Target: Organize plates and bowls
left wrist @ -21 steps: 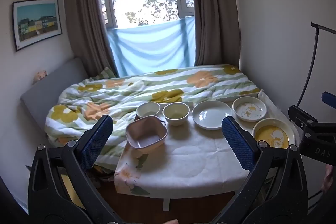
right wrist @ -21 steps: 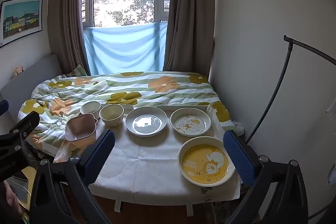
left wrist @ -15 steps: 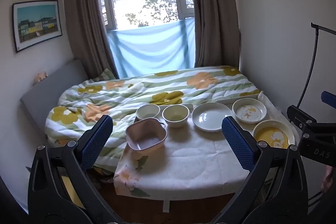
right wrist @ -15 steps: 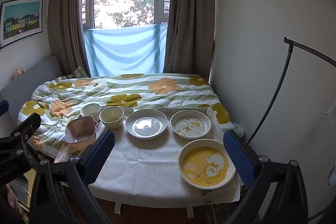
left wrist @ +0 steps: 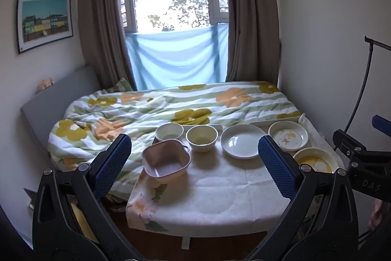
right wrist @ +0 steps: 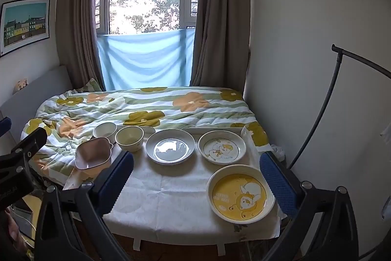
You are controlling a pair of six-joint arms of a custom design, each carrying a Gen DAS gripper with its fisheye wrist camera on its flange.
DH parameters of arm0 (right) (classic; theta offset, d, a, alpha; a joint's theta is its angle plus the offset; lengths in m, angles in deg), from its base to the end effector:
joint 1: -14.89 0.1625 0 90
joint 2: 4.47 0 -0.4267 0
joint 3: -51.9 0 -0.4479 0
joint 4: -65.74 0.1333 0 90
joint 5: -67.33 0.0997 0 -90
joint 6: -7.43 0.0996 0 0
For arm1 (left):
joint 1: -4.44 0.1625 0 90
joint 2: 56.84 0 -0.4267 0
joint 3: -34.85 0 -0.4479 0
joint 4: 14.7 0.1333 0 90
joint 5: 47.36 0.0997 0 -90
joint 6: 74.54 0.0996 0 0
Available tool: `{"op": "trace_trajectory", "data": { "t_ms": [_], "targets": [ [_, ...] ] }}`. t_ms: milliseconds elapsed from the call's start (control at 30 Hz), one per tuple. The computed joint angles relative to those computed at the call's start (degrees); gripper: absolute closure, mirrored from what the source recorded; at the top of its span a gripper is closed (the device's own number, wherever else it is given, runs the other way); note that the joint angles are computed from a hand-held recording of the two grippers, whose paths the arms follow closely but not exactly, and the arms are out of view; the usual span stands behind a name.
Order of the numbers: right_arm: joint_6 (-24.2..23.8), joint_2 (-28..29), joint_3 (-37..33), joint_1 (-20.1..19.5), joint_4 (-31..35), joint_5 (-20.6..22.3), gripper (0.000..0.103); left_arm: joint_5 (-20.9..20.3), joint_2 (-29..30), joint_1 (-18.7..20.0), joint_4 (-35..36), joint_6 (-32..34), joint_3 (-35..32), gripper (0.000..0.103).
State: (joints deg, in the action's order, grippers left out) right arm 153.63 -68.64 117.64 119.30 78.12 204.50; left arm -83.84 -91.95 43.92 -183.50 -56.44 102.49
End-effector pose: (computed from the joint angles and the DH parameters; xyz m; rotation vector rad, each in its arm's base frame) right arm 0.2264 -0.6391 0.4212 0.1763 -1.9166 1.2701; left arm -0.5114 -0.6978 0.1982 0.8408 2.0654 -1.2012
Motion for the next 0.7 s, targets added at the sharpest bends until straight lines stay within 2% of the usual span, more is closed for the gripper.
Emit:
{"op": "trace_trajectory", "data": {
  "t_ms": [200, 700],
  "targets": [
    [0.3, 0.2, -1.5, -0.5, 1.2, -1.4, 0.000, 0.5, 0.6, 0.0, -0.7, 1.1, -0.4, 0.000],
    [0.3, 0.2, -1.7, -0.5, 1.4, -1.4, 0.000, 0.6, 0.8, -0.1, -1.2, 1.3, -0.5, 0.000]
  ]
}}
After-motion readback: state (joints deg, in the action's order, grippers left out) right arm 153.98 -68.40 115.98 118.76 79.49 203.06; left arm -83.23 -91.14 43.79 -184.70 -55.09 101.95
